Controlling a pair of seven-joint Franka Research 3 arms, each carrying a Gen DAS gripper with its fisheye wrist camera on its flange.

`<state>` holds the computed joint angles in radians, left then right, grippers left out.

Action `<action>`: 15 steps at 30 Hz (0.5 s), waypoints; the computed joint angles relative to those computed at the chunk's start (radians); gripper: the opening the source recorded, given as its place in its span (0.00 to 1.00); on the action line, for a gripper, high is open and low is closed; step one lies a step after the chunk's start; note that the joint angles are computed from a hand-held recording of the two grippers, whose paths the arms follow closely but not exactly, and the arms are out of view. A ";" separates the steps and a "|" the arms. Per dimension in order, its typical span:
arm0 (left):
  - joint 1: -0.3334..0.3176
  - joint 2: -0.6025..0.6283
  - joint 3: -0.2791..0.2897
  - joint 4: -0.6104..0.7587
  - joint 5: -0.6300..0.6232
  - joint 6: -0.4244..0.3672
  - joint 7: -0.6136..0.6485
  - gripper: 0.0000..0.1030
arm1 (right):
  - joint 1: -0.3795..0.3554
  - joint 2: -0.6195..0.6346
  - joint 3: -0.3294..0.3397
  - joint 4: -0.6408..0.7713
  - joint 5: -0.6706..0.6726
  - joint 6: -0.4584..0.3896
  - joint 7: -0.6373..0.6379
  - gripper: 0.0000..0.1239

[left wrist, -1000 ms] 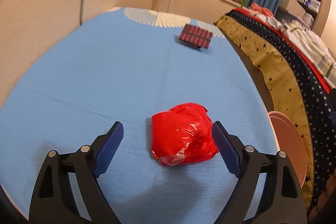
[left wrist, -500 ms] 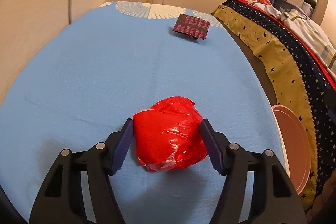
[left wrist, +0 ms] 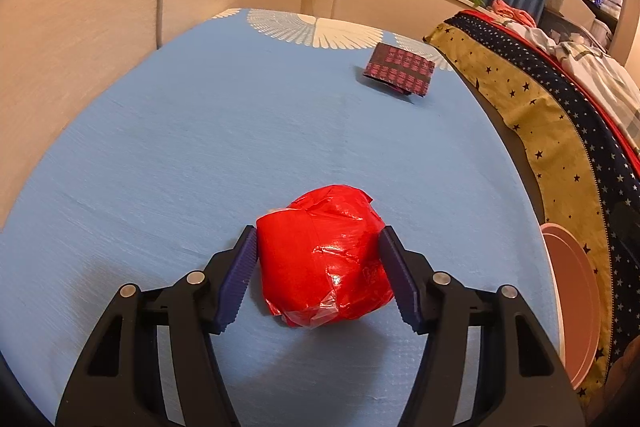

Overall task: Collect trash
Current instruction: 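Close the left tool on the red plastic bag and lift it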

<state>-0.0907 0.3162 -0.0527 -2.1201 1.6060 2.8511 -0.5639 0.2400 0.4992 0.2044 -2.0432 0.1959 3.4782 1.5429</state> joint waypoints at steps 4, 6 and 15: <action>0.000 0.004 0.002 0.007 -0.006 -0.006 0.005 0.58 | -0.007 0.013 0.009 0.022 -0.013 -0.020 -0.003 0.57; -0.003 0.005 0.003 0.011 -0.006 -0.016 0.007 0.58 | -0.028 0.023 0.031 0.035 -0.026 -0.034 0.000 0.53; 0.002 0.014 0.008 0.024 0.019 -0.023 -0.027 0.57 | -0.064 0.073 0.075 0.134 -0.028 -0.097 -0.001 0.53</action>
